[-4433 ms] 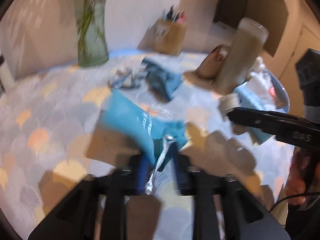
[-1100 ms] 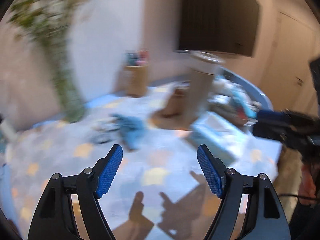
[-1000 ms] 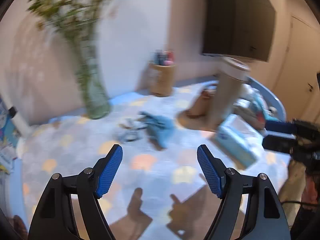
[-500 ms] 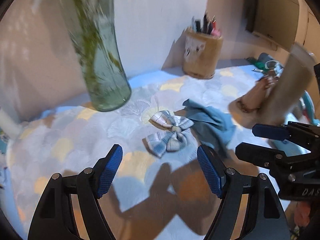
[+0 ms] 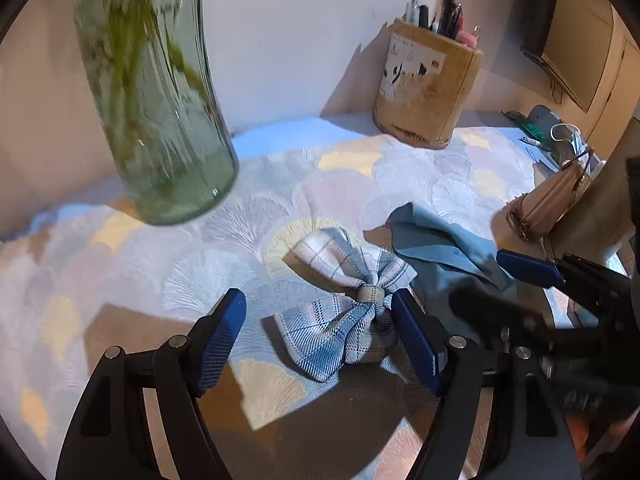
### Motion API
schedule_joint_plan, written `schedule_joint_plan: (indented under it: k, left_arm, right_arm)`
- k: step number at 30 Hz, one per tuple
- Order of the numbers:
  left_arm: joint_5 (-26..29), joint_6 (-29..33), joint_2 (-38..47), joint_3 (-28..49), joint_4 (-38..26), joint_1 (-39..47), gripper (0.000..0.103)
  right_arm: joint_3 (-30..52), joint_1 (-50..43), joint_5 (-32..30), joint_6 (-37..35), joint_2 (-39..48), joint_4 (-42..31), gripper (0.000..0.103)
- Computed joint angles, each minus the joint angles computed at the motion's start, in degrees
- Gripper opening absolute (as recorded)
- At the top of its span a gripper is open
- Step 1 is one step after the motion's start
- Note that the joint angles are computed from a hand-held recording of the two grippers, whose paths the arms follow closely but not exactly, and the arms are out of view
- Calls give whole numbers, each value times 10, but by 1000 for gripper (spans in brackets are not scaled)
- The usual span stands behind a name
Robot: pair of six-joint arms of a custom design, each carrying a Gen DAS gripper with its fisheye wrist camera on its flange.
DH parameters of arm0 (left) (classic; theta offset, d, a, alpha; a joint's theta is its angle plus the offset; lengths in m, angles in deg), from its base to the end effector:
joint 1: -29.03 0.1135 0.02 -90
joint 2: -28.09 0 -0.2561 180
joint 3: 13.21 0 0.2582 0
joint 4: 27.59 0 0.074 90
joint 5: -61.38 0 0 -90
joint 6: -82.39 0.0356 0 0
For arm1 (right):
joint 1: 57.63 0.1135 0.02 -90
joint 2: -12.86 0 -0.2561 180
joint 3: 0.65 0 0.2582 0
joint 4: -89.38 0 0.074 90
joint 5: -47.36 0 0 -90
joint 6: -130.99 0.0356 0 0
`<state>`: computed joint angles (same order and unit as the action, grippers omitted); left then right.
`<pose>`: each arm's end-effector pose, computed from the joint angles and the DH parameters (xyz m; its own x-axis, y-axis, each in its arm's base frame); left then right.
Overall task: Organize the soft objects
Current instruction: 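Grasp the plaid bow with the left gripper while the right grasps the blue cloth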
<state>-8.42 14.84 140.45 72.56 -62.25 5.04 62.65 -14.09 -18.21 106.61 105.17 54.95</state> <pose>0.3604 -0.1739 0.1406 -0.5366 0.6311 -0.5601 0.7988 0.5939 -0.0961 0.2303 0.1985 0.1490 -0.7168 0.4628 -0.5215 0.3870 0.8862 0.2546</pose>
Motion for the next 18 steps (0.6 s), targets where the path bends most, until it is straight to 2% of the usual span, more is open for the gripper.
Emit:
schedule_joint_plan:
  k: [3, 5, 6, 8, 9, 10, 11, 12, 14, 16, 18]
  left_arm:
    - [-4, 1, -7, -13, 16, -1, 72]
    - [-4, 3, -9, -19, 23, -1, 73]
    - [-9, 4, -11, -23, 28, -3, 73]
    - [-27, 8, -15, -34, 43, -13, 73]
    - [-36, 10, -19, -40, 53, -17, 73]
    - [-43, 14, -25, -51, 67, -22, 69]
    - [-41, 22, -30, -59, 74, -24, 55]
    - [-36, 31, -35, -67, 81, -26, 48]
    - [-41, 40, -45, -82, 98, -31, 27]
    - [-47, 46, -53, -94, 113, -35, 22]
    - [-55, 44, -56, -98, 117, -36, 22]
  right_arm:
    - [25, 24, 23, -27, 25, -13, 59]
    - [25, 32, 20, -57, 28, 10, 41]
    - [34, 31, 16, -67, 38, 7, 27]
    - [54, 40, 36, -66, 52, -17, 16]
    - [51, 43, 43, -64, 48, -15, 6]
    - [44, 47, 56, -54, 39, -14, 6]
    - [37, 50, 66, -43, 32, -14, 6]
    - [30, 50, 71, -36, 24, -12, 6]
    - [17, 45, 68, -32, 14, -1, 6]
    - [18, 41, 59, -39, 18, 4, 6]
    - [25, 45, 65, -51, 24, 5, 6]
